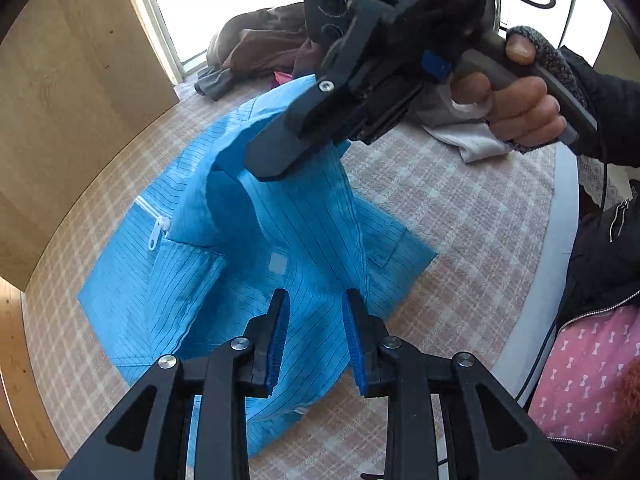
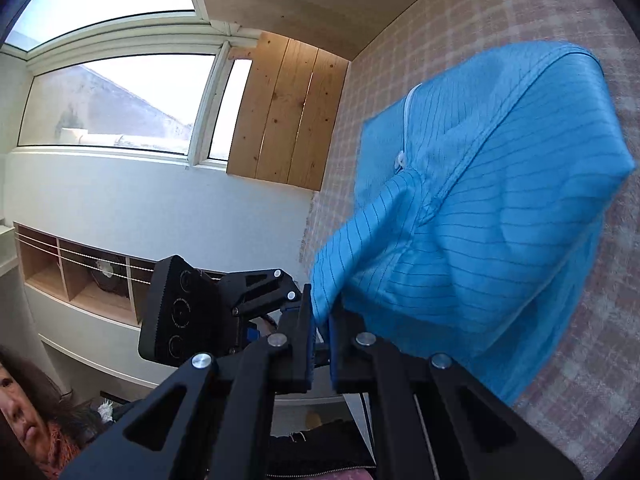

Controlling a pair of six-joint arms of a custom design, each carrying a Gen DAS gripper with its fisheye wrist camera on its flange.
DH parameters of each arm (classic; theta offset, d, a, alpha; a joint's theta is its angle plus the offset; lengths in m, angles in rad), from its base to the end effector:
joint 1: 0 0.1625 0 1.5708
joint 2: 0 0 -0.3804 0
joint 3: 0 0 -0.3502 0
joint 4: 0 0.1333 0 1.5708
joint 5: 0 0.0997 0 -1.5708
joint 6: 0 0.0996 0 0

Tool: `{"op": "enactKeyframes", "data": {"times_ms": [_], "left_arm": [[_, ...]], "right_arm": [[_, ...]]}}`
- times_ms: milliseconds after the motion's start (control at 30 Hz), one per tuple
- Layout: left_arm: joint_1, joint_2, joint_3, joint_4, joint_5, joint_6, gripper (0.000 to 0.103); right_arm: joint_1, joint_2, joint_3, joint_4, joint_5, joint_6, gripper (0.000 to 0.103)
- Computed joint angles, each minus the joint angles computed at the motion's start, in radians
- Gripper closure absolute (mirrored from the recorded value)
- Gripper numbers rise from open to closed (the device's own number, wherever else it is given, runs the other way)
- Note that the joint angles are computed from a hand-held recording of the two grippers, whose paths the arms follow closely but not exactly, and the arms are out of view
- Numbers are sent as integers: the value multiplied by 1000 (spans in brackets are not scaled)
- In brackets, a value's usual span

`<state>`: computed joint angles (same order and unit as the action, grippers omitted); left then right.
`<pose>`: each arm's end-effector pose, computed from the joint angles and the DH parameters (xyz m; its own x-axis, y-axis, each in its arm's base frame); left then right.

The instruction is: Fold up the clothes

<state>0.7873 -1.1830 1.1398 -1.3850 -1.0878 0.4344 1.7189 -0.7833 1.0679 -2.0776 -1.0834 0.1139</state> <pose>-0.2820 -0.5375 0.4283 -0.2329 0.9045 -0.3572 0.8782 0.3534 0.3224 0.2846 -0.6878 0.2687 -0.8694 -0.1213 -0.4789 -0.0454 0.9849 -0.1670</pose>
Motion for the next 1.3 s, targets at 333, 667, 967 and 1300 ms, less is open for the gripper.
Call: {"op": "enactKeyframes", "data": {"times_ms": [333,667,967,1300], "left_arm": [[37,-31,12,-50,19,-68,103],[44,-52,-43,-13,15,-109,103],[39,-64,-11,-31,-46,-70,103],[46,-42,-60,46,-36,35,102]], "right_arm": [[-21,-44,78,-112,0,50,97],[-18,-104,153,-108,-200,104,94],[67,-102,166,-50,-340,185,71],[200,28,54,21,-713,156,71]]}}
